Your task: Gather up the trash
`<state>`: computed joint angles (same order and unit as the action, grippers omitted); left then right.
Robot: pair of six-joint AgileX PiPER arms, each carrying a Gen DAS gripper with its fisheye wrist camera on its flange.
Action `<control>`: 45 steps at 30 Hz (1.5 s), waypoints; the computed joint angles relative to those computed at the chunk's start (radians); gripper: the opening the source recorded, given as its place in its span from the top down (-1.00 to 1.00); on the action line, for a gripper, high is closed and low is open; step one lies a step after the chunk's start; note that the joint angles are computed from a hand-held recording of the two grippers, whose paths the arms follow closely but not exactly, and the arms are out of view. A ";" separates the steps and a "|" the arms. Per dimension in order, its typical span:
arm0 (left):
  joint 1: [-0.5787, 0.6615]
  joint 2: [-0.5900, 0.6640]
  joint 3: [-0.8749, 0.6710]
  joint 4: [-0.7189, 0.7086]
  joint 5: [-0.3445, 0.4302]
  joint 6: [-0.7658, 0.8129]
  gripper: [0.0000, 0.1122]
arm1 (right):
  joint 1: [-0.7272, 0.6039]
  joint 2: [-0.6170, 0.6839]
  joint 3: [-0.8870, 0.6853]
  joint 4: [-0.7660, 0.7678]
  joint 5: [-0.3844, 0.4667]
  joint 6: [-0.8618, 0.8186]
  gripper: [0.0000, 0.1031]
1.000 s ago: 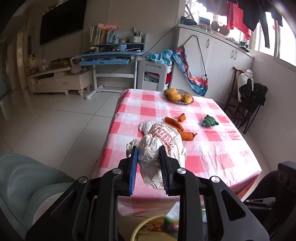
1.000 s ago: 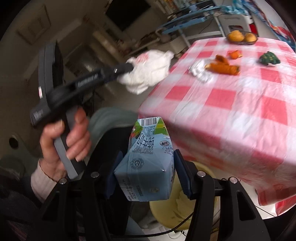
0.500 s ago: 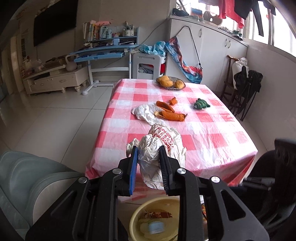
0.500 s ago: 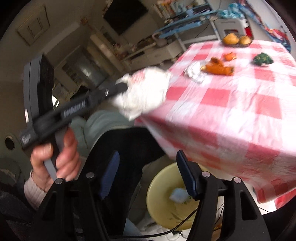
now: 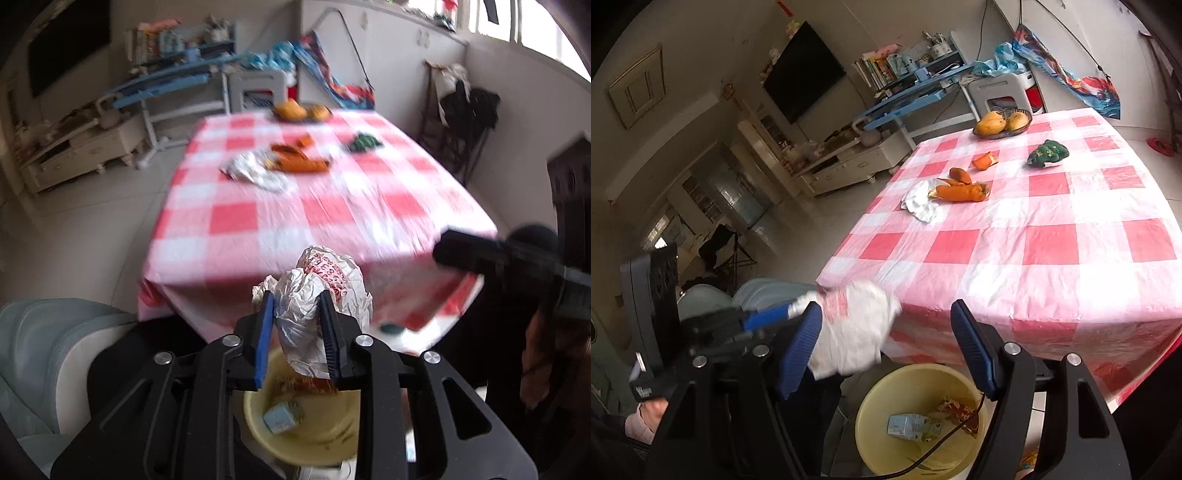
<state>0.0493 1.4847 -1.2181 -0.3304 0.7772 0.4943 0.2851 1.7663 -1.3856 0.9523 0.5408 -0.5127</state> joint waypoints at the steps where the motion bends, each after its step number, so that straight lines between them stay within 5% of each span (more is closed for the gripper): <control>1: -0.008 0.001 0.004 0.013 0.012 -0.003 0.52 | 0.001 -0.002 0.002 -0.004 -0.006 0.001 -0.34; 9: -0.040 -0.030 0.032 0.093 -0.018 -0.066 0.18 | 0.007 -0.013 0.014 -0.016 -0.037 -0.006 -0.37; 21: -0.047 -0.056 0.038 0.149 -0.090 -0.143 -0.03 | 0.058 -0.034 0.021 -0.183 -0.106 0.094 -0.42; 45: -0.013 -0.030 0.003 0.141 -0.081 -0.188 -0.18 | 0.148 -0.028 -0.022 -0.690 -0.134 0.518 -0.61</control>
<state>0.0361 1.4546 -1.2154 -0.1899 0.6961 0.3065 0.4333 1.7378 -1.4078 0.2625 0.4067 0.0057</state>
